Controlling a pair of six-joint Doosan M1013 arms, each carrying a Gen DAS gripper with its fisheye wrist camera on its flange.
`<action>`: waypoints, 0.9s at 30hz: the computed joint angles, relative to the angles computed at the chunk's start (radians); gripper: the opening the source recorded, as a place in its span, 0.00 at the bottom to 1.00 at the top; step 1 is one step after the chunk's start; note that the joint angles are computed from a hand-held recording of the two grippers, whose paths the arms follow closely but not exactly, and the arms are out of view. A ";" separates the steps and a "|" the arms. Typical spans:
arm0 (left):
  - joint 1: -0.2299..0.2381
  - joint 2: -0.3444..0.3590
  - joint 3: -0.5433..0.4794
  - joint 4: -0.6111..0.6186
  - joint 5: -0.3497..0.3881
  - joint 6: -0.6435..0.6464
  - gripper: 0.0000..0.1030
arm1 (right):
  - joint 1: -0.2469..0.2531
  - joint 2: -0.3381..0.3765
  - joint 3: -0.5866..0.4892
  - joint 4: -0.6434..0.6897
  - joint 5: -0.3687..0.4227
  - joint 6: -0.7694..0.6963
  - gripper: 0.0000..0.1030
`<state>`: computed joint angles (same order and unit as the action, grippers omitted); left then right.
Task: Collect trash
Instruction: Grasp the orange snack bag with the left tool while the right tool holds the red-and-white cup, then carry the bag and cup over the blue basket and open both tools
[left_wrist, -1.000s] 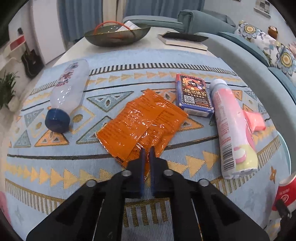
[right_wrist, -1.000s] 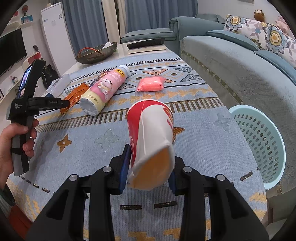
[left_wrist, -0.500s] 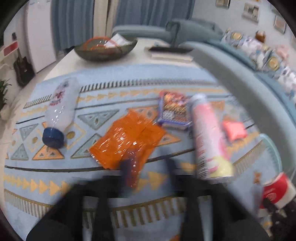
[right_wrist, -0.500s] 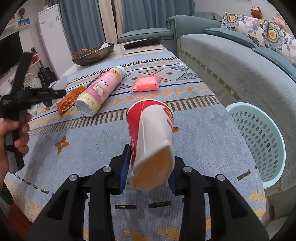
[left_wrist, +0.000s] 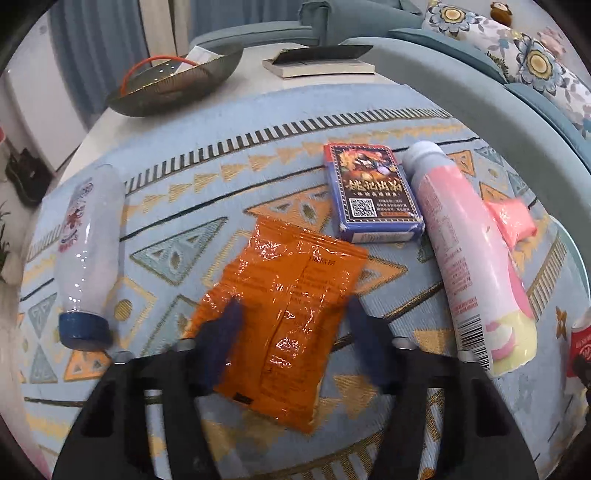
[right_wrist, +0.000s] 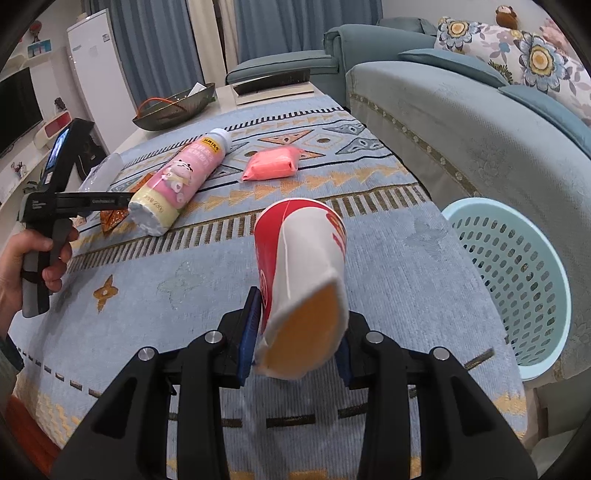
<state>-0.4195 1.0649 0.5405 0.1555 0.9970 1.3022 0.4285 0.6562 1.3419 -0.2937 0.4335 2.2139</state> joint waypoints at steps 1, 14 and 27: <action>0.002 -0.004 0.010 0.001 -0.012 -0.001 0.39 | 0.000 0.000 -0.001 0.000 -0.001 0.001 0.32; 0.005 -0.108 0.171 -0.080 -0.195 -0.024 0.12 | 0.006 -0.033 0.029 -0.175 -0.022 0.157 0.32; -0.095 -0.197 0.238 -0.313 -0.390 0.263 0.12 | -0.042 -0.136 0.128 -0.632 0.008 0.639 0.32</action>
<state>-0.5150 0.8678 0.7782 -0.1578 0.6067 1.5652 0.3863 0.5199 1.4699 -0.9253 0.4415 2.8531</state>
